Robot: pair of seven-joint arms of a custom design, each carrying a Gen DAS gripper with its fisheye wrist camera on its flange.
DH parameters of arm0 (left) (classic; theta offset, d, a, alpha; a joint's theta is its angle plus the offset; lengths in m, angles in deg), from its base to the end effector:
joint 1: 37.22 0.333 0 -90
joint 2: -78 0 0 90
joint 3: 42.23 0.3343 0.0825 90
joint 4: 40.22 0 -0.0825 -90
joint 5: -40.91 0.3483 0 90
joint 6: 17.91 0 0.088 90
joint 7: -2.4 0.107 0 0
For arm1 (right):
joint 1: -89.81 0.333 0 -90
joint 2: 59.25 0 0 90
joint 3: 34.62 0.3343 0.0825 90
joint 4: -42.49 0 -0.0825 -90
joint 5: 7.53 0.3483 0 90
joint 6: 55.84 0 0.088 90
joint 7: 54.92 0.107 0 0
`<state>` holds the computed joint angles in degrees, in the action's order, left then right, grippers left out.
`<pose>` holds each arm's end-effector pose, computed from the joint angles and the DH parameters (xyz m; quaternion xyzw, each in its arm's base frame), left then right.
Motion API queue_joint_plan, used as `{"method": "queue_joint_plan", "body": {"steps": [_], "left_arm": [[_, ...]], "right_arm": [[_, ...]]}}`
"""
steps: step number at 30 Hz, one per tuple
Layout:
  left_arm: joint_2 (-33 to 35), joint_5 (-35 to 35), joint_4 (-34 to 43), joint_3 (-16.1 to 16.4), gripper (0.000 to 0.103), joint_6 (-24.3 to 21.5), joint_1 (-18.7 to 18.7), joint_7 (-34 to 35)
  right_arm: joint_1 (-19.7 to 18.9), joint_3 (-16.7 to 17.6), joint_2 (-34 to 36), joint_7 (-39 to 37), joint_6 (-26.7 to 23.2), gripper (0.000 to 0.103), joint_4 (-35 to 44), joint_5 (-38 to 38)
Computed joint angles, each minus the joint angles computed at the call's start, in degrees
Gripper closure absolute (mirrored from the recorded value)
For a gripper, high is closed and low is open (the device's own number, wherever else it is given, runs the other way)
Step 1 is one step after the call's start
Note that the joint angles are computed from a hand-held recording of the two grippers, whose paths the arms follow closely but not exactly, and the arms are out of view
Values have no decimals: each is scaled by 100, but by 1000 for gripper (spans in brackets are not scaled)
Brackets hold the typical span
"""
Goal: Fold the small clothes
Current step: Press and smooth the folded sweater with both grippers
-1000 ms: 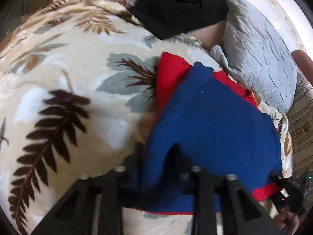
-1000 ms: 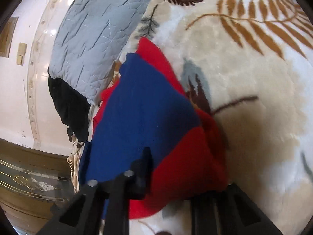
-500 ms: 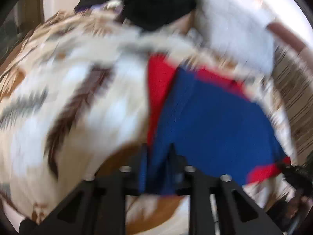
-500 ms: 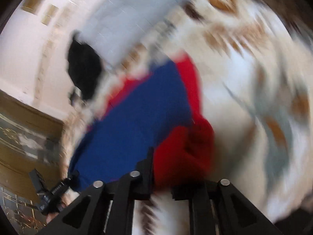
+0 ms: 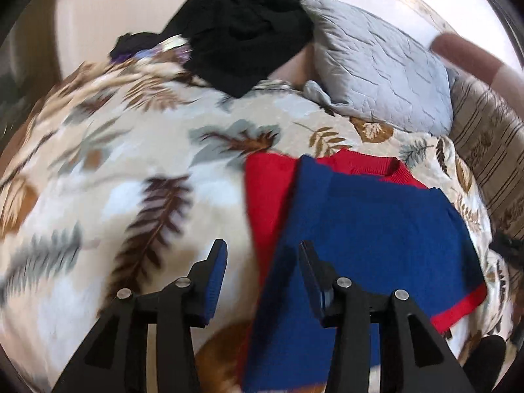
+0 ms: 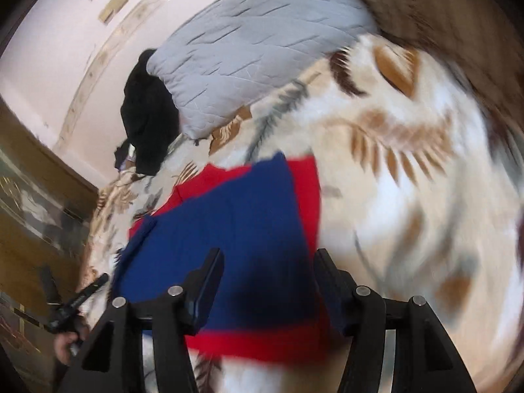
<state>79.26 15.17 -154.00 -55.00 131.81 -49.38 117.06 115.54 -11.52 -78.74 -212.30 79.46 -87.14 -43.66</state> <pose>0.5237 -0.2316 0.5531 -0.4628 0.8208 -0.3235 0.0866 0.2888 0.3506 0.5636 -0.3764 0.8501 -0.1554 0.3338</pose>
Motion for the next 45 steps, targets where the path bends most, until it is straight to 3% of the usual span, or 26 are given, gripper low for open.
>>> {"method": "queue_joint_plan", "body": {"steps": [6, 9, 11, 13, 14, 15, 16, 17, 21, 23, 25, 27, 29, 30, 31, 33, 35, 38, 39, 40, 41, 43, 45], "left_arm": [[842, 1393, 995, -110, 57, -188, -250, -616], [995, 1656, 1210, -215, 56, -307, -290, -492], [1005, 1636, 1178, -288, 46, -190, -288, -285], [1138, 2215, 1220, -156, 42, -40, -481, -654], [1254, 2512, 1354, -69, 45, -168, -572, -944], [1448, 2540, 1607, -52, 77, -425, -568, -1114], [1546, 2417, 1760, -96, 93, -604, -498, -1129], [1576, 2227, 1836, -156, 93, -687, -405, -1105], [1269, 1587, 1446, -244, 95, 31, -116, -974], [1478, 1574, 1665, -162, 91, -174, -102, -1270], [1791, 1789, 2061, -22, 78, -748, -135, -1740], [1549, 1657, 1729, -89, 72, -394, -5, -1658], [1229, 1892, 1332, -21, 73, 47, -37, -1731], [1044, 1831, 1138, -63, 73, 186, 18, -1627], [900, 1618, 994, -134, 73, 250, 94, -1476], [593, 942, 722, -277, 72, 302, 248, -955], [181, 234, 327, -342, 70, 362, 260, -314], [-159, -363, -81, -258, 53, 356, 46, 174], [-204, -345, -213, -225, 46, 330, -27, 164], [-220, -156, -292, -199, 45, 325, -84, -8], [-192, 243, -353, -174, 45, 258, -117, -343], [-158, 979, -407, -106, 46, -43, -132, -942], [-368, 696, -680, -38, 46, 194, -139, -738]], "right_arm": [[-53, -432, 505, -820, 150, 42, 172, 272], [-45, -496, 673, -921, 154, 42, 246, 235], [-43, -515, 765, -922, 157, 42, 310, 126], [-27, -616, 929, -1073, 174, 44, 414, 168], [-3, -700, 1027, -1243, 256, 46, 446, 296], [39, -778, 1181, -1564, 170, 67, 564, 511], [74, -806, 1250, -1674, 79, 90, 641, 595], [105, -817, 1268, -1702, 25, 91, 703, 592], [254, -614, 1091, -1174, -854, 94, 1014, -92], [265, -687, 1117, -1111, -914, 94, 921, 64], [229, -877, 1104, -1114, -94, 90, 491, 292], [180, -789, 1017, -733, 31, 87, 333, 121], [172, -643, 940, -427, -237, 62, 388, -102], [181, -555, 882, -218, -415, 38, 435, -236], [194, -466, 821, -2, -586, 35, 482, -388], [236, -355, 683, 336, -591, 35, 530, -650], [249, -257, 607, 639, -283, 35, 541, -1000], [206, -302, 654, 1144, 937, 34, 305, -1433], [278, -457, 733, 1310, 1368, 33, 137, -1485], [197, -412, 748, 1253, 1479, 33, 2, -1214], [303, -477, 770, 1240, 1341, 33, -122, -770], [138, -225, 531, 1901, 1334, 39, -336, -931], [237, -11, 477, 1607, 623, 36, -3, -831]]}}
